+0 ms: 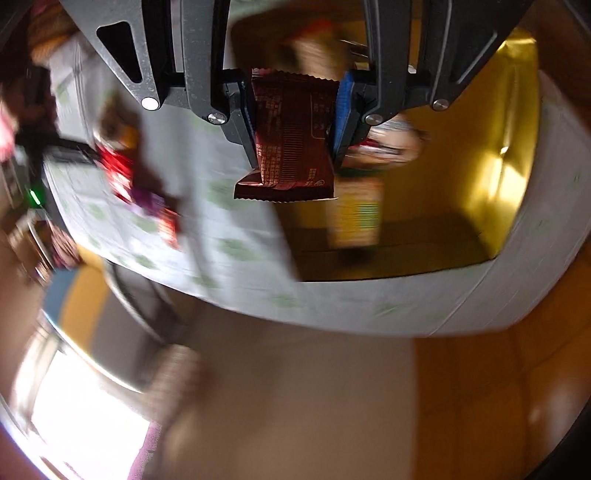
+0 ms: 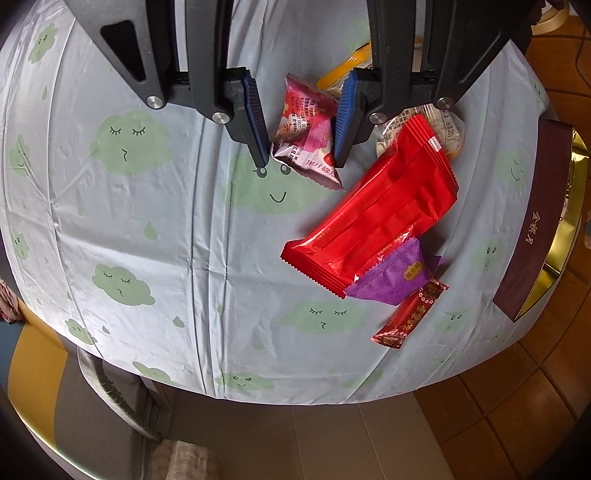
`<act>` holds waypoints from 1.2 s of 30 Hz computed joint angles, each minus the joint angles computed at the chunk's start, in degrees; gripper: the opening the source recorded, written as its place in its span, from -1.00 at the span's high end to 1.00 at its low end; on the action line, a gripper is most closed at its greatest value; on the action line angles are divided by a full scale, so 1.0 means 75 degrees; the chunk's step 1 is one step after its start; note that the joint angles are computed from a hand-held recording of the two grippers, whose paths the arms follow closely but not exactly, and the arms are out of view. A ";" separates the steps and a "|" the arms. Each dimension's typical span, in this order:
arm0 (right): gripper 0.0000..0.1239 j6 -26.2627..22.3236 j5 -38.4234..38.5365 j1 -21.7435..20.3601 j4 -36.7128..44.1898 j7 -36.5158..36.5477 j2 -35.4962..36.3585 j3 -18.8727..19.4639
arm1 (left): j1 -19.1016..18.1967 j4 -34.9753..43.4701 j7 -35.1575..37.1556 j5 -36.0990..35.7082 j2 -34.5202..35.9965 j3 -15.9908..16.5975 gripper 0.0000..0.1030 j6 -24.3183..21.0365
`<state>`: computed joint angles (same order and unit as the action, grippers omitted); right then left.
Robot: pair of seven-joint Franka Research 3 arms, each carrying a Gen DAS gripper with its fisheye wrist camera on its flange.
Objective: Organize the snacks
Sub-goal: 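Carry the dark red pack into the box with left while right grasps the pink pack, then carry the pink pack over the gold box and open the right tool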
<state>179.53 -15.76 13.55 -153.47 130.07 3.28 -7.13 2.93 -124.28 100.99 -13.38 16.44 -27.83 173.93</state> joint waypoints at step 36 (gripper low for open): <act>0.44 -0.0227 -0.2406 0.0174 0.0224 0.1897 0.0019 -0.0462 | -0.2748 0.1770 -0.5635 0.5202 0.1338 0.3890 0.05 -0.0133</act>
<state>177.82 -33.81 14.86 -151.78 144.29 3.41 -10.60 -17.68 -111.01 58.73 25.64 26.47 1.35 172.93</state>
